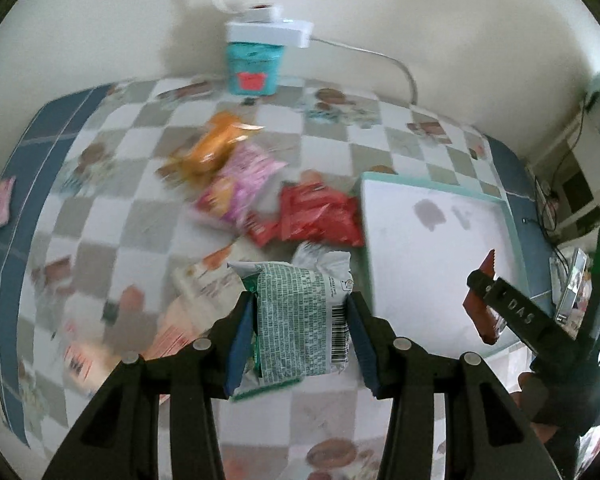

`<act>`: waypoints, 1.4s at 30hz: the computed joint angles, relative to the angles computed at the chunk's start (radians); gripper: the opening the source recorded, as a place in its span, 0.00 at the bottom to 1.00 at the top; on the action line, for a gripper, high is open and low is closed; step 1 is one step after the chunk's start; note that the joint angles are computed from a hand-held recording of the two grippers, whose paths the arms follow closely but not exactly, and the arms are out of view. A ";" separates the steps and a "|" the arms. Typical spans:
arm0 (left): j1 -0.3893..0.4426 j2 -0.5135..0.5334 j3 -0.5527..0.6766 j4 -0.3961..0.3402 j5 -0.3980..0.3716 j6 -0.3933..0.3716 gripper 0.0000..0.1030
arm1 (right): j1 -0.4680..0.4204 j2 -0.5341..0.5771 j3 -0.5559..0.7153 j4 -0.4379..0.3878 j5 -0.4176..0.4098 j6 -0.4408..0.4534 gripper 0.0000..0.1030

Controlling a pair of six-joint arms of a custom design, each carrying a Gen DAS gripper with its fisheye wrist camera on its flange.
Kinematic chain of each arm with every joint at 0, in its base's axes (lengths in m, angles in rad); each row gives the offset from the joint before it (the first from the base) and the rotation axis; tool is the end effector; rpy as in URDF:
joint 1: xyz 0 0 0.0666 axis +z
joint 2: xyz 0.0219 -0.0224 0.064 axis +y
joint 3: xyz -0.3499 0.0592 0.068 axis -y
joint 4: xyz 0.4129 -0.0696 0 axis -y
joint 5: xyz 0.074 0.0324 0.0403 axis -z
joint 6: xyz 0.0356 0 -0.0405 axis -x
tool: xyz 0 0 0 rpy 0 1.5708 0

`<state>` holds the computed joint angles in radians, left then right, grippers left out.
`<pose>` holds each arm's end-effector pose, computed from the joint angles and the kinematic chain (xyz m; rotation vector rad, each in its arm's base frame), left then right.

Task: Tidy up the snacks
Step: 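Carry both packs over the white tray and open both grippers to drop them, then grasp the round bun bag with the left gripper while the right grasps the green-wrapped cookie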

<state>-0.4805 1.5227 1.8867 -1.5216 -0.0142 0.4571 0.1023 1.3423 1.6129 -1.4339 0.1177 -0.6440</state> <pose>0.4458 -0.2323 0.5299 0.0281 2.7563 -0.2436 0.4480 0.0414 0.4967 0.7595 2.6115 0.0556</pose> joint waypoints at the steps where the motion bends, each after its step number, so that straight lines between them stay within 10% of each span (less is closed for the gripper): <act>1: -0.009 0.027 0.027 -0.001 0.001 -0.005 0.47 | -0.012 0.004 -0.001 -0.001 0.004 0.007 0.70; 17: -0.128 0.340 0.389 -0.042 -0.011 -0.026 0.48 | -0.192 0.077 0.025 -0.032 0.025 0.173 0.73; 20: -0.130 0.342 0.394 -0.051 -0.006 -0.043 0.63 | -0.193 0.070 0.022 -0.041 0.018 0.177 0.74; 42: 0.110 -0.142 -0.127 0.025 -0.136 0.105 0.96 | 0.119 -0.047 -0.018 -0.060 0.067 0.108 0.97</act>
